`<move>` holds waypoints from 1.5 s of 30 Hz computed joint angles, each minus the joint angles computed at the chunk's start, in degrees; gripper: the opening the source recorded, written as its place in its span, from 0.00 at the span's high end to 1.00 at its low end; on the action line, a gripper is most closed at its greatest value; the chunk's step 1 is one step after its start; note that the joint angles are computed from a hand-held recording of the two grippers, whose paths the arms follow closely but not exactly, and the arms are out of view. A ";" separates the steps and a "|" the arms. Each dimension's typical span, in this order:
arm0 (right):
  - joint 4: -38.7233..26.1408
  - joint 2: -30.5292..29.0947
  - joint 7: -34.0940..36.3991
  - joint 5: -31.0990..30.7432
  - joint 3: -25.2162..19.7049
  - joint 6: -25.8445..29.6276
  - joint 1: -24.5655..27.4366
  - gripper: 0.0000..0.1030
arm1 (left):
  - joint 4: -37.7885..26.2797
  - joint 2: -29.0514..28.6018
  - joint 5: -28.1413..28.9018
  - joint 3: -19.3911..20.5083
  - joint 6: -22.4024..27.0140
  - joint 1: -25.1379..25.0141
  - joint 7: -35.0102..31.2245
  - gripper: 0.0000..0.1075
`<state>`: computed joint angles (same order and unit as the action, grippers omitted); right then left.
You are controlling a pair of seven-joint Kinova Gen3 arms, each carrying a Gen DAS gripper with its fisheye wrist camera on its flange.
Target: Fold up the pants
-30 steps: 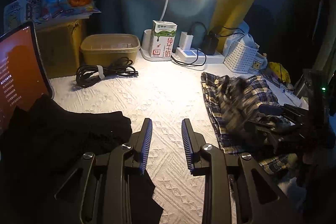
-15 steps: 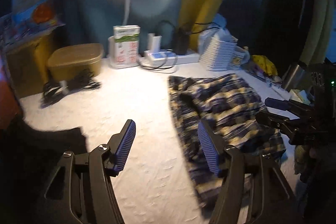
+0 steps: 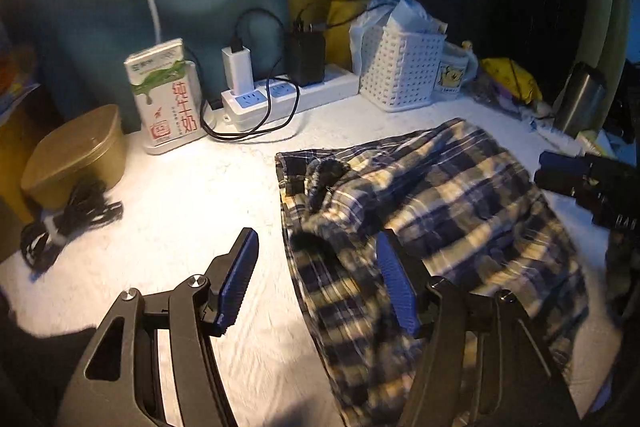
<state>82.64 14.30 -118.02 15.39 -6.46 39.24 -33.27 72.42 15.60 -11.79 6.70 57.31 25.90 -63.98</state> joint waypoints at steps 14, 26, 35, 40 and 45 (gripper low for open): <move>-16.52 14.25 10.34 -3.73 3.24 8.21 0.93 0.70 | -1.98 4.74 4.88 -1.08 -1.68 -3.07 -3.58 0.77; -18.76 14.94 4.16 0.83 7.28 9.12 -2.31 0.60 | -1.97 0.13 3.30 -3.29 -1.68 -3.53 2.65 0.51; -9.77 5.56 8.74 -2.15 0.45 5.35 -0.69 0.60 | 3.60 -4.68 9.19 2.58 -6.29 -4.80 -3.78 0.51; -6.36 3.64 9.57 -3.31 -1.12 7.14 -2.85 0.60 | 4.17 -2.53 10.32 3.29 -4.07 -2.21 -4.20 0.51; -1.50 2.75 6.17 -2.41 -0.94 8.25 -4.52 0.60 | 6.06 -2.09 10.79 2.68 -3.48 -1.50 -3.35 0.51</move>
